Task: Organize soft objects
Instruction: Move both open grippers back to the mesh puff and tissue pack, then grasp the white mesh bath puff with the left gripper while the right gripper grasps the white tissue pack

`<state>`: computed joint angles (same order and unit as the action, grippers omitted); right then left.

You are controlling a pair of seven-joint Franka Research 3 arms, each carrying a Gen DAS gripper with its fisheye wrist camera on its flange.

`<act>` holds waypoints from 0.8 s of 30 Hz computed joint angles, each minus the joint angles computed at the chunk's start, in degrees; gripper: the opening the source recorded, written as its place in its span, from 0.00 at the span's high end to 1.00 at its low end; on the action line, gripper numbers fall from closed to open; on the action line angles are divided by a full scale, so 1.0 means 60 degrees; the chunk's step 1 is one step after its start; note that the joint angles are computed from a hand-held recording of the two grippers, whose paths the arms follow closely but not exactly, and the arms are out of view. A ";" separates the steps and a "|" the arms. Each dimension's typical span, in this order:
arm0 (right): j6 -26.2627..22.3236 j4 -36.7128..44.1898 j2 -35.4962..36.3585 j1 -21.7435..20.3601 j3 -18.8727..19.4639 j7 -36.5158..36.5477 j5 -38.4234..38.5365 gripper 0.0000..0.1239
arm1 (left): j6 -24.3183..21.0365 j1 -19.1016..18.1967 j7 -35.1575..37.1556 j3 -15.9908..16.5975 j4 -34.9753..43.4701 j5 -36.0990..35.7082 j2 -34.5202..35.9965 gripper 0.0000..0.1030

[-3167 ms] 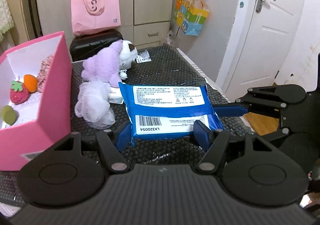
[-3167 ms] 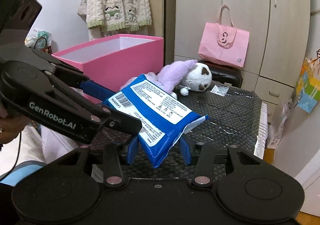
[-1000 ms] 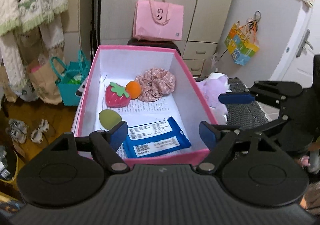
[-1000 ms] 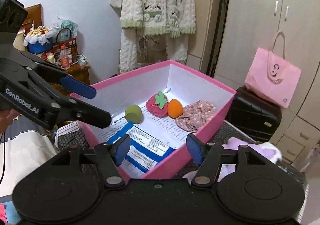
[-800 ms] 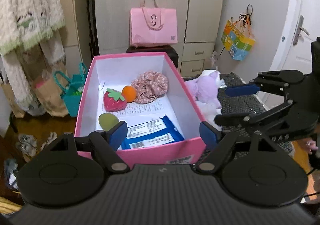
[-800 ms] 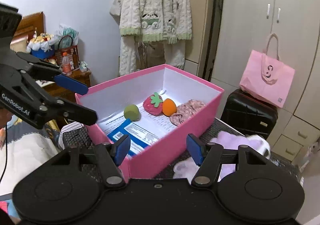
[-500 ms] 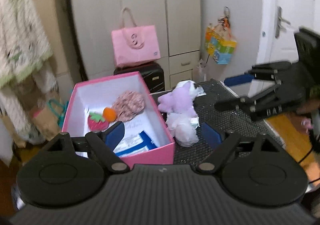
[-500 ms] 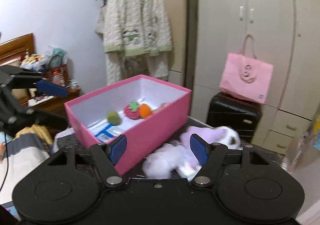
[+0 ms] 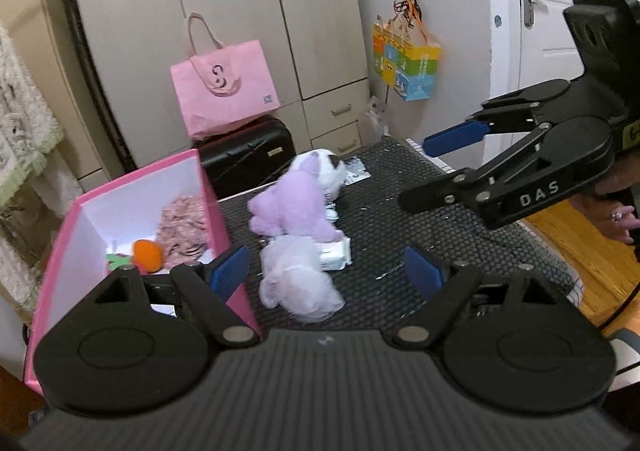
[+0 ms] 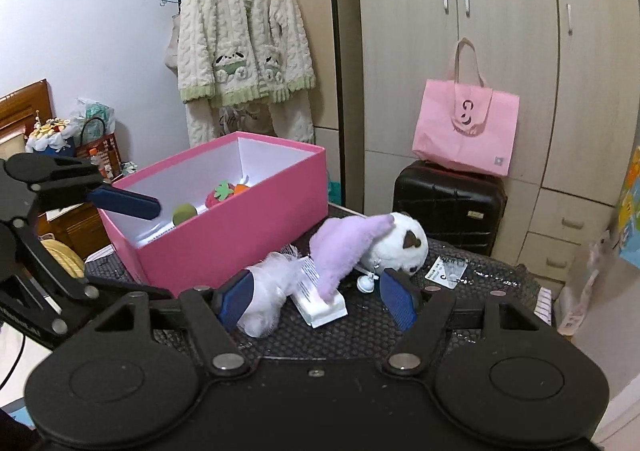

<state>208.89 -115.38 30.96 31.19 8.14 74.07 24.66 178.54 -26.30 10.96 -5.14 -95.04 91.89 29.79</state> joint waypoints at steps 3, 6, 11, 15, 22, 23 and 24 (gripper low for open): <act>-0.0025 0.0138 0.0301 -0.0853 0.0480 0.0521 -0.1085 0.40 | -0.0111 -0.0058 0.1168 -0.0126 0.0449 -0.1274 0.0581 0.18; -0.0079 0.0469 0.0752 -0.1456 0.0710 0.0686 -0.2199 0.40 | -0.0447 -0.0607 0.0991 0.0303 0.1087 -0.1427 0.1137 0.18; -0.0927 0.1349 0.1655 -0.2921 0.1601 0.0925 -0.4424 0.40 | -0.1736 -0.1620 -0.0139 0.1110 0.2172 -0.0693 0.1969 0.21; -0.1814 0.2173 0.2505 -0.4208 0.2763 0.0694 -0.5746 0.43 | -0.2661 -0.1788 0.1136 0.1020 0.2825 -0.1782 0.2622 0.27; -0.2964 0.2984 0.3538 -0.5547 0.4429 -0.1063 -0.6477 0.61 | -0.4707 -0.2870 0.1373 0.1752 0.3503 -0.2208 0.3357 0.39; -0.2989 0.3115 0.3686 -0.5607 0.4573 -0.1236 -0.6435 0.61 | -0.4935 -0.2945 0.1295 0.1796 0.3605 -0.2191 0.3450 0.39; -0.3076 0.3274 0.3821 -0.5628 0.4685 -0.1390 -0.6363 0.61 | -0.5131 -0.3009 0.1240 0.1830 0.3727 -0.2167 0.3560 0.39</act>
<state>190.43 -95.73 53.89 -2.58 36.25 65.73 -13.51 147.76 -44.36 18.41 5.84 -72.68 78.89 51.15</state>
